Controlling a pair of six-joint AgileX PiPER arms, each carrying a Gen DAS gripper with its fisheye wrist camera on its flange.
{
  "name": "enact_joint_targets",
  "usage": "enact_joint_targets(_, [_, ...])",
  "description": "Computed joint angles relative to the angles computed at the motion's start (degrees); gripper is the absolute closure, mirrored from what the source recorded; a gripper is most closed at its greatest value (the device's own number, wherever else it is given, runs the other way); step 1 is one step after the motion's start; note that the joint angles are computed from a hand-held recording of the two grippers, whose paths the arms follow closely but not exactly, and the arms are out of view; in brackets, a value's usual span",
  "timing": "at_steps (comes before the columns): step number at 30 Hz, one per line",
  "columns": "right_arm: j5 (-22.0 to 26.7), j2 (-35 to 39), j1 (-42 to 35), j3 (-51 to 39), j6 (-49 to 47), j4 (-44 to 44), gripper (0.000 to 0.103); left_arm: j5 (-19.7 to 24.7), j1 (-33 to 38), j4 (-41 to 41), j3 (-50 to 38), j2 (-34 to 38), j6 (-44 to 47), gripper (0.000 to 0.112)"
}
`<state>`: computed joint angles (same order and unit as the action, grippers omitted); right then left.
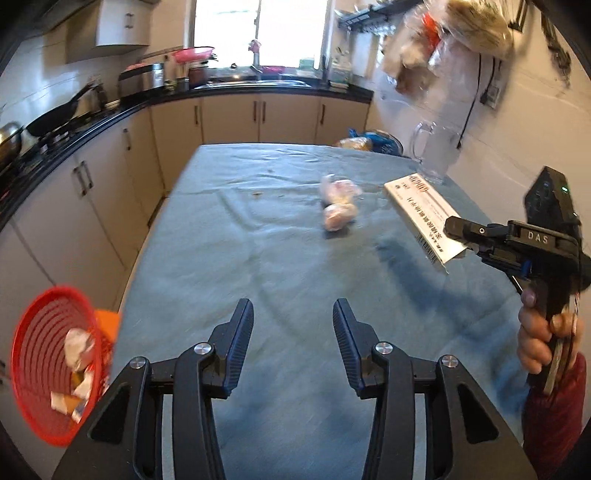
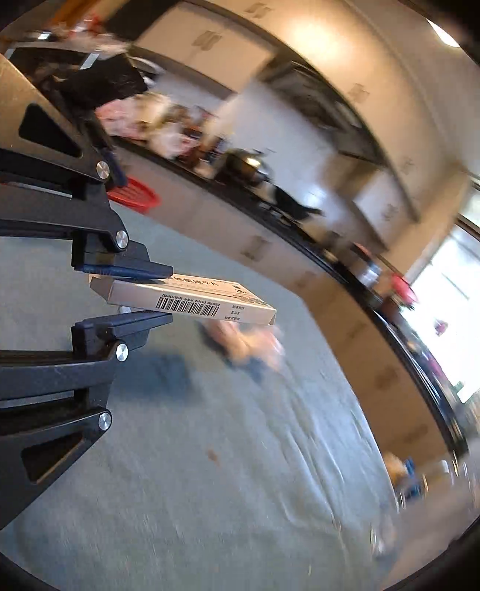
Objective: Collect trash
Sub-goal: 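Grasp the long white box with the right tool while the left tool grasps the plastic food bag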
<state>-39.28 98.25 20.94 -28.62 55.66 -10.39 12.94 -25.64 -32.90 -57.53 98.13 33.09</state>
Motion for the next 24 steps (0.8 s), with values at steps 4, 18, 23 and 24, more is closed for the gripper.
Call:
enact_joint_targets(4, [0.24,-1.39,1.84,1.98,-5.91,10.42,0.084,4.68,-4.42,12.89,-12.64,8.31,-14.69,0.068])
enact_joint_targets(18, [-11.54,-2.05,-4.49,9.24,5.77,4.0,0.084,31.16,-10.29,34.93,-68.41,42.84,-36.51,0.063])
enact_joint_targets(23, [-13.9,-1.02,-6.7,9.52,9.38,-0.12,0.084,39.8,-10.07,32.73,-84.07,52.47,-35.56,0.079])
enact_joint_targets(24, [-13.55,-1.23,-6.53,9.47,9.15,0.22,0.084,39.99,-10.09,32.56,-84.22,52.81,-35.37,0.079])
